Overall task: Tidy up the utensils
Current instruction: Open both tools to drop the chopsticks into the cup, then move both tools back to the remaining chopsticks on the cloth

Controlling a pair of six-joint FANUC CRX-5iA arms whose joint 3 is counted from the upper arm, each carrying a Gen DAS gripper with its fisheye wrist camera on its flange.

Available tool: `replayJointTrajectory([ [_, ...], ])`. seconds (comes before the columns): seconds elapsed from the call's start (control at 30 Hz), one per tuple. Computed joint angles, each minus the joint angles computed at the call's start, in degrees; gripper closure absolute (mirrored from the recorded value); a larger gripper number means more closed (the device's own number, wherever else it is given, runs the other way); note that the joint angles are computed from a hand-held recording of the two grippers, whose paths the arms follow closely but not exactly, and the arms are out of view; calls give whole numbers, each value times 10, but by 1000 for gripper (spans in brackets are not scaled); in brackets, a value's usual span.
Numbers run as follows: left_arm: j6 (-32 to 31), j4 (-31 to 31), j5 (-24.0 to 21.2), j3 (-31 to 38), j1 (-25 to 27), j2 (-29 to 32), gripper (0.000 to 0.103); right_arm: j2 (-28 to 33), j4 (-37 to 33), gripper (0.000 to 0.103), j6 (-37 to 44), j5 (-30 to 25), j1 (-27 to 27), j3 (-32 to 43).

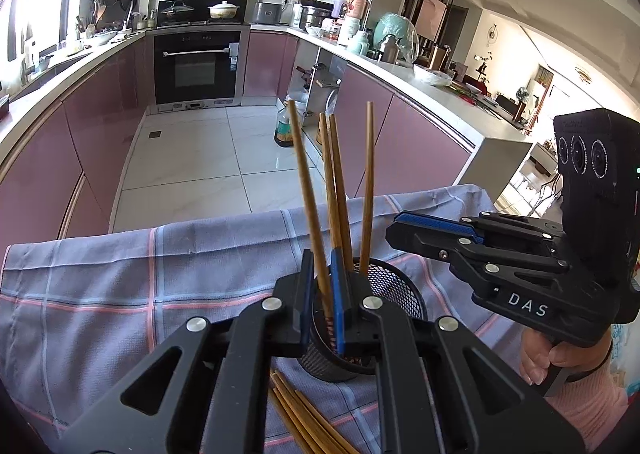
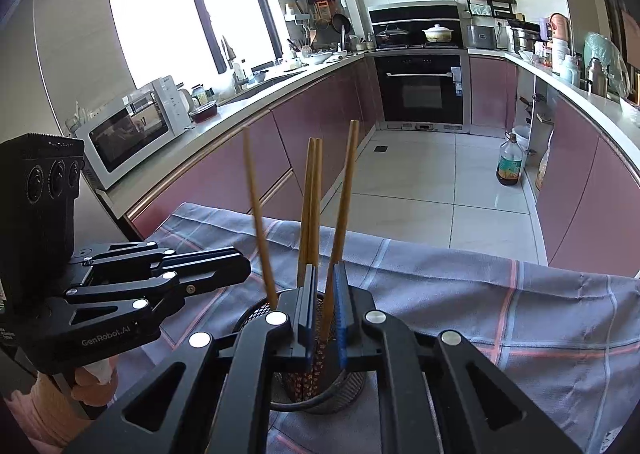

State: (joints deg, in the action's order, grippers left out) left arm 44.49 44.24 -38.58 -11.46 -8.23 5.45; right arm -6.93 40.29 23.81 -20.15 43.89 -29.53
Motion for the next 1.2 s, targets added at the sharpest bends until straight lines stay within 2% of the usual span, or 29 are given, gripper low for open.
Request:
replayJointTrajectory([
  [0.1, -4, 4, 7, -7, 2, 0, 95, -5, 15, 94, -14, 8, 0, -9],
  [0.17, -9, 9, 13, -15, 4, -3, 95, -9, 31, 86, -29, 14, -2, -17],
  [0.3, -19, 21, 32, -40, 6, -19, 91, -22, 75, 83, -68, 26, -1, -38],
  [0.37, -31, 35, 44, -58, 7, -32, 89, -31, 99, 76, -89, 33, -1, -50],
  [0.4, -36, 40, 50, -67, 8, -38, 85, -36, 110, 75, -98, 38, 0, -57],
  [0.47, -46, 48, 70, -90, 9, -56, 78, -52, 157, 64, -141, 51, 1, -80],
  [0.6, -74, 67, 91, -139, 15, -94, 69, -81, 195, 61, -160, 61, 23, -113],
  [0.77, -60, 27, 88, -180, 34, -123, 66, -82, 106, 60, -87, 42, 76, -118],
  [1.0, -39, -11, 80, -230, 57, -144, 64, -50, -43, 60, -3, 13, 114, -98],
  [1.2, -42, -8, 77, -263, 67, -152, 63, -36, -50, 60, -21, 4, 128, -105],
])
